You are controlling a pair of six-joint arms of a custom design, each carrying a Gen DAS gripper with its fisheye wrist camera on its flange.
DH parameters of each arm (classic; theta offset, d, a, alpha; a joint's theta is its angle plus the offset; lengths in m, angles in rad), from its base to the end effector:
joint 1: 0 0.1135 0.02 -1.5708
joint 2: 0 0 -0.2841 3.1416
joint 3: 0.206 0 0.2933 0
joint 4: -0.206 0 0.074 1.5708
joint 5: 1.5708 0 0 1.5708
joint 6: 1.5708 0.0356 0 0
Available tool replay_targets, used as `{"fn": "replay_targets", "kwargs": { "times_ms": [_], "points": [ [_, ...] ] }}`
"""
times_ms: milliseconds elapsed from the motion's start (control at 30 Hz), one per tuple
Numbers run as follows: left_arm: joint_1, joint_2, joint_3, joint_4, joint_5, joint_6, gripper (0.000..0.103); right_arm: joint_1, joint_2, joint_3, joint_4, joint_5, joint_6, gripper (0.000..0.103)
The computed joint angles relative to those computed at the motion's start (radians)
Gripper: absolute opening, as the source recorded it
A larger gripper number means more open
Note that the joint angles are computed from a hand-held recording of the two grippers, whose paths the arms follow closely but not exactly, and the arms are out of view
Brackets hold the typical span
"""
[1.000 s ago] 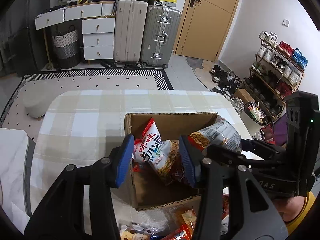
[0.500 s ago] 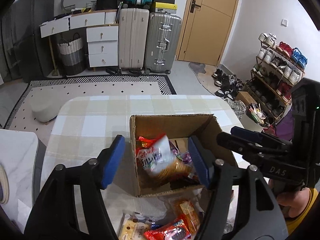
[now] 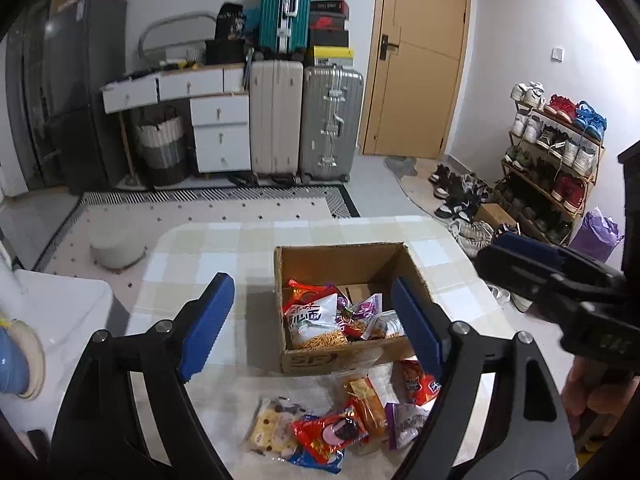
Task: Organize snacks
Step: 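Lower both bags into the box and open both grippers, then withdraw both grippers from the box back toward the remaining snacks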
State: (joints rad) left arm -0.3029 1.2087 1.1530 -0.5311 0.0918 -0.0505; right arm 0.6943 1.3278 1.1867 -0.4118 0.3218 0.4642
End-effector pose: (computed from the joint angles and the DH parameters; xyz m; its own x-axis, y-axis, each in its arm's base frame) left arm 0.2858 -0.0928 0.3625 -0.5465 0.1181 -0.8291 0.3428 0.9348 -0.0927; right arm 0.2655 0.2064 0.3517 -0.5400 0.1031 -0.8353 -0.1771 0.9563 0.2325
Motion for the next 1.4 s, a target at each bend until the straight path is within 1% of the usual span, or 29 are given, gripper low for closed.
{"fn": "replay_targets", "kwargs": {
  "times_ms": [67, 100, 167, 233, 300, 367, 433, 467, 533, 567, 600, 667, 733, 767, 800, 833, 867, 900, 967, 1000, 1067, 1100, 1133, 1167, 1233, 1300, 1333, 1400],
  "points": [
    [-0.008, -0.063, -0.011, -0.030, -0.014, 0.002, 0.082, 0.051, -0.045, -0.010, -0.016, 0.048, 0.005, 0.065],
    [-0.016, -0.096, -0.018, -0.044, -0.029, -0.001, 0.085, 0.078, -0.065, -0.015, -0.022, 0.074, 0.009, 0.066],
    [-0.025, -0.177, -0.035, -0.077, -0.051, -0.011, 0.087, 0.146, -0.107, -0.027, -0.036, 0.139, 0.023, 0.071],
    [-0.031, -0.243, -0.035, -0.115, -0.061, -0.020, 0.090, 0.213, -0.141, -0.031, -0.047, 0.210, 0.030, 0.074],
    [-0.037, -0.310, -0.042, -0.153, -0.073, -0.025, 0.103, 0.294, -0.165, -0.035, -0.055, 0.303, 0.032, 0.074],
    [-0.058, -0.409, -0.065, -0.175, -0.114, -0.031, 0.103, 0.392, -0.184, -0.040, -0.063, 0.420, 0.042, 0.074],
    [-0.083, -0.466, -0.058, -0.214, -0.152, -0.031, 0.103, 0.471, -0.200, -0.054, -0.057, 0.515, 0.060, 0.075],
    [-0.096, -0.499, -0.055, -0.238, -0.170, -0.034, 0.103, 0.521, -0.208, -0.062, -0.055, 0.569, 0.072, 0.079],
    [-0.093, -0.535, -0.044, -0.271, -0.168, -0.037, 0.103, 0.592, -0.211, -0.067, -0.060, 0.654, 0.088, 0.086],
    [-0.102, -0.563, -0.042, -0.294, -0.178, -0.042, 0.103, 0.628, -0.209, -0.071, -0.061, 0.701, 0.097, 0.093],
    [-0.111, -0.589, -0.046, -0.308, -0.188, -0.044, 0.103, 0.672, -0.205, -0.072, -0.074, 0.758, 0.116, 0.095],
    [-0.143, -0.641, -0.058, -0.336, -0.226, -0.048, 0.103, 0.735, -0.194, -0.072, -0.107, 0.835, 0.155, 0.098],
    [-0.169, -0.686, -0.076, -0.361, -0.262, -0.053, 0.103, 0.804, -0.181, -0.069, -0.181, 0.908, 0.241, 0.101],
    [-0.173, -0.709, -0.087, -0.371, -0.268, -0.057, 0.103, 0.814, -0.183, -0.072, -0.196, 0.919, 0.263, 0.102],
    [-0.170, -0.731, -0.106, -0.375, -0.267, -0.061, 0.103, 0.847, -0.174, -0.067, -0.260, 0.947, 0.340, 0.102],
    [-0.135, -0.762, -0.120, -0.392, -0.233, -0.054, 0.103, 0.857, -0.172, -0.067, -0.292, 0.959, 0.377, 0.102],
    [-0.066, -0.775, -0.139, -0.391, -0.172, -0.037, 0.103, 0.866, -0.171, -0.070, -0.333, 0.973, 0.424, 0.102],
    [-0.008, -0.788, -0.163, -0.385, -0.122, -0.024, 0.103, 0.862, -0.175, -0.079, -0.340, 0.974, 0.435, 0.102],
    [0.116, -0.816, -0.205, -0.393, -0.002, 0.003, 0.103, 0.898, -0.141, -0.069, -0.477, 1.005, 0.595, 0.102],
    [0.159, -0.832, -0.232, -0.390, 0.045, 0.017, 0.103, 0.901, -0.140, -0.080, -0.502, 1.006, 0.627, 0.102],
    [0.173, -0.872, -0.283, -0.388, 0.046, 0.034, 0.103, 0.902, -0.142, -0.114, -0.496, 1.002, 0.642, 0.102],
    [0.123, -0.868, -0.317, -0.354, -0.001, 0.024, 0.103, 0.913, -0.126, -0.122, -0.534, 1.008, 0.699, 0.102],
    [0.109, -0.888, -0.344, -0.353, -0.019, 0.035, 0.103, 0.914, -0.125, -0.140, -0.534, 1.006, 0.716, 0.102],
    [0.067, -0.890, -0.380, -0.326, -0.060, 0.023, 0.103, 0.917, -0.128, -0.164, -0.529, 1.002, 0.731, 0.102],
    [0.088, -0.915, -0.440, -0.319, -0.026, 0.032, 0.103, 0.917, -0.115, -0.197, -0.531, 0.988, 0.775, 0.102],
    [0.057, -0.915, -0.497, -0.284, -0.043, 0.015, 0.103, 0.908, -0.104, -0.229, -0.505, 0.967, 0.782, 0.102],
    [0.053, -0.919, -0.527, -0.271, -0.041, 0.015, 0.103, 0.899, -0.103, -0.250, -0.482, 0.953, 0.774, 0.102],
    [0.023, -0.918, -0.581, -0.237, -0.070, 0.011, 0.103, 0.879, -0.109, -0.298, -0.415, 0.913, 0.748, 0.102]
  ]
}}
